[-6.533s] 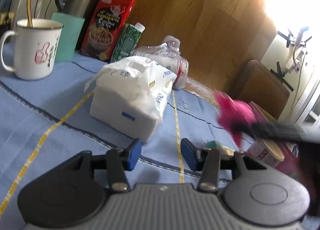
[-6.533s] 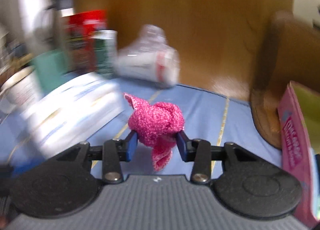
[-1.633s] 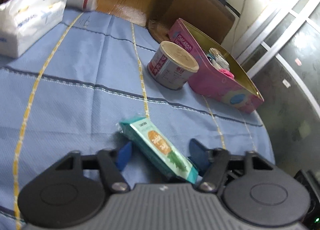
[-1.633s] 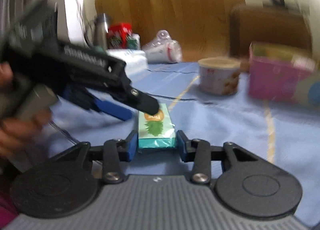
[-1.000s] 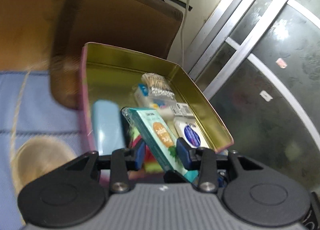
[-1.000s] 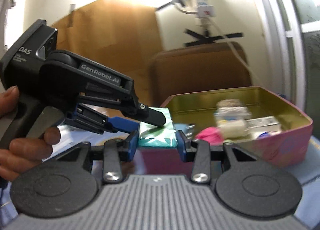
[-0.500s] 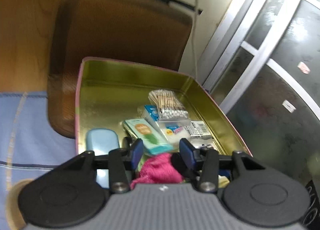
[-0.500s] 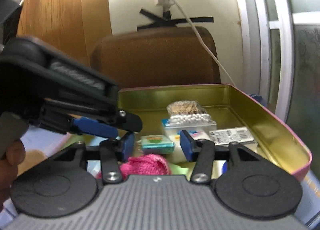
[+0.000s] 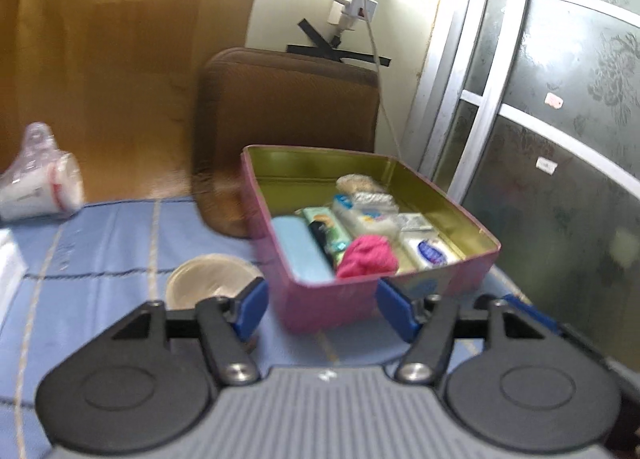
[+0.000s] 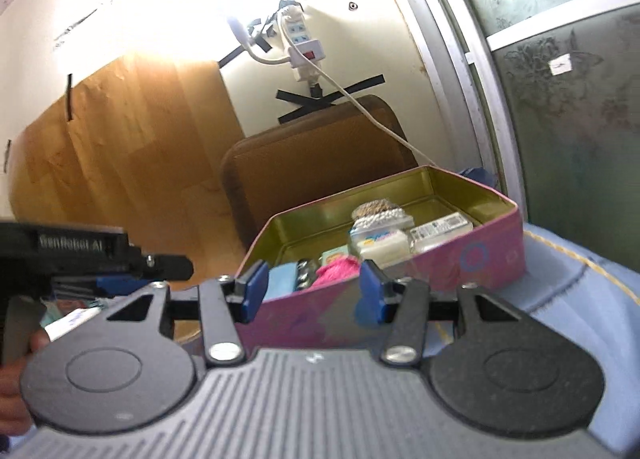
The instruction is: Organize soft objects
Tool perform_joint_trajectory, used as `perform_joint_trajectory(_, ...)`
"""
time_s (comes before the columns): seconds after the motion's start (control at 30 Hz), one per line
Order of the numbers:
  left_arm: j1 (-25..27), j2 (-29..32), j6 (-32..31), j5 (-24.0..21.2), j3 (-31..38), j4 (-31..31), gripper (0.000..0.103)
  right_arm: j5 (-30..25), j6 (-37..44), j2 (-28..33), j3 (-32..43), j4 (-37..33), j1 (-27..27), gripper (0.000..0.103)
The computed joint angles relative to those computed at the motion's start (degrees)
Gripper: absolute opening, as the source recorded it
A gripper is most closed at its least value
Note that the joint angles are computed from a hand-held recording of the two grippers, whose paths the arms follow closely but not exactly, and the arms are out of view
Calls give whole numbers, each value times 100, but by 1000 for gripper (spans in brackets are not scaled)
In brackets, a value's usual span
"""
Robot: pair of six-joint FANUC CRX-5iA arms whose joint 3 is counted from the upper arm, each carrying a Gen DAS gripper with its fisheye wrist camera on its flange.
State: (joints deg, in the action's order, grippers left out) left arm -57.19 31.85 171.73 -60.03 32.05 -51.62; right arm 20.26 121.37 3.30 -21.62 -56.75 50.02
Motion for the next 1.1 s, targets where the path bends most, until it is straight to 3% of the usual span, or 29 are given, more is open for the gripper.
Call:
perform_joint_trajectory(0.1, -244, -68, 303, -425, -120, -237, 86, -178, 611, -298, -86, -695, 30, 70)
perform_joint_trajectory(0.13, -323, -79, 385, -564, -150, -325, 99, -273, 912, -380, -87, -1015, 3, 74)
perform_joint_trajectory(0.17, -418, -85, 477, -746, -176, -433, 103, -381, 1237, -444, -73, -1348, -41, 75)
perform_joint_trajectory(0.27, -563, -10, 426, -1285, -87, -453, 103, -680, 2068, -589, -48, -2214, -183, 81)
perform_joint_trajectory(0.6, -663, 14, 598, -1862, -230, -245, 103, -1444, 3828, -743, -78, -4077, -691, 85)
perform_joint_trajectory(0.9, -699, 176, 433, -2231, -67, -152, 103, -1294, 3663, -855, -146, -3985, -493, 86)
perform_joint_trajectory(1.1, -683, 174, 498, -2211, -68, -21, 103, -1335, 3874, -867, -157, -4134, -516, 86)
